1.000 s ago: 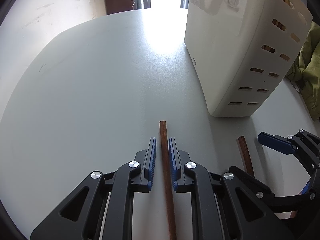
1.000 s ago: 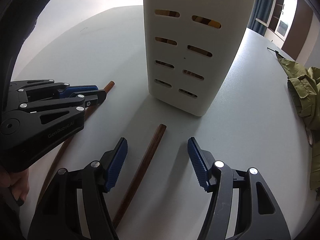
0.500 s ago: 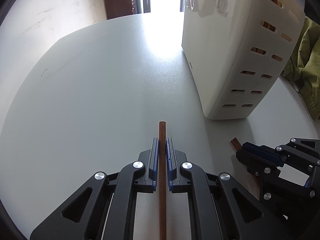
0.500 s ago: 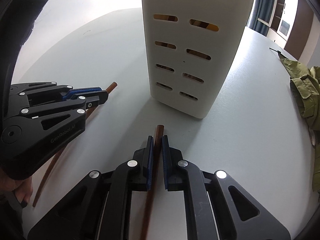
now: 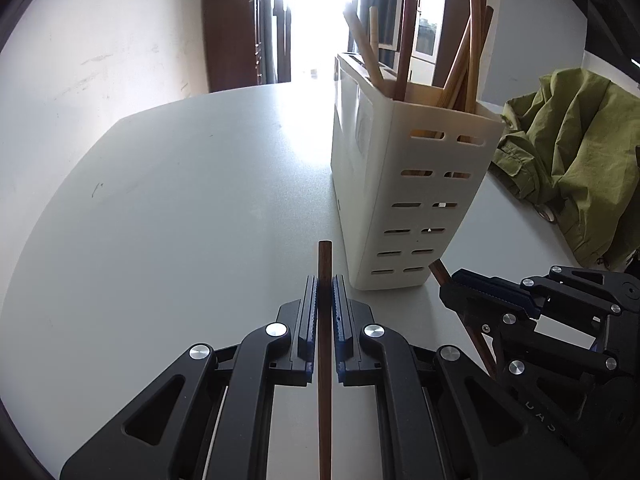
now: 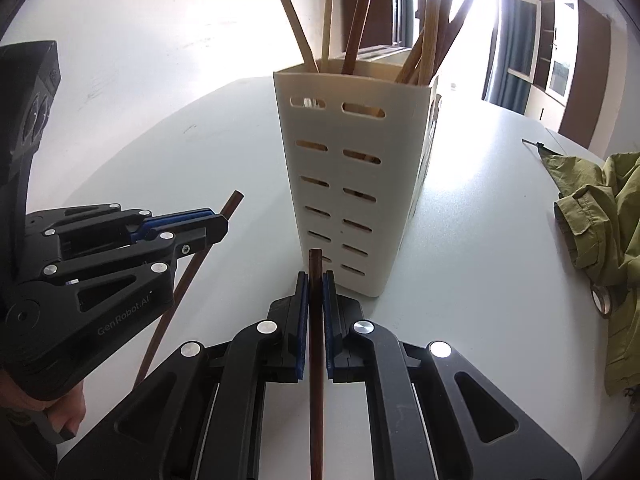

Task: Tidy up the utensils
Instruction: 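Lift both held chopsticks upright and carry them above the cream holder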

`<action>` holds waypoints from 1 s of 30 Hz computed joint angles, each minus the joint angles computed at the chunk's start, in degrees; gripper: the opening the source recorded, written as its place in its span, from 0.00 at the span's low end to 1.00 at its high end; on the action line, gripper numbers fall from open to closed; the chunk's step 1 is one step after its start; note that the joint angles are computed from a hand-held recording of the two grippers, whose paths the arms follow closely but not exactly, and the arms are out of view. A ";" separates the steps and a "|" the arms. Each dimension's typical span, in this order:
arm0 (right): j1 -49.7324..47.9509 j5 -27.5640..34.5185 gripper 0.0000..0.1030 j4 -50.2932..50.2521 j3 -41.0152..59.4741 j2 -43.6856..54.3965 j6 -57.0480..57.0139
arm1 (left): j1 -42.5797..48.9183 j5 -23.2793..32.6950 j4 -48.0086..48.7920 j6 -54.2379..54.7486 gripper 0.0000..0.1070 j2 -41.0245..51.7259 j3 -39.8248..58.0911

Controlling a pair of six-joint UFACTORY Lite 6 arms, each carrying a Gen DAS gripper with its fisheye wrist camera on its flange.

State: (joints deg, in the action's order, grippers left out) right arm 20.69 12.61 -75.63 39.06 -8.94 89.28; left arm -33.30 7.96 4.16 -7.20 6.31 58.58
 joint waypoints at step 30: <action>-7.60 -3.00 0.08 30.75 8.80 -16.54 -39.70 | -7.55 1.93 40.83 -42.45 0.06 -6.71 11.83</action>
State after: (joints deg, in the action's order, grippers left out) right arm 13.09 9.61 -44.88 47.86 -25.48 49.58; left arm -40.85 9.90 44.99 -49.66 -0.40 70.41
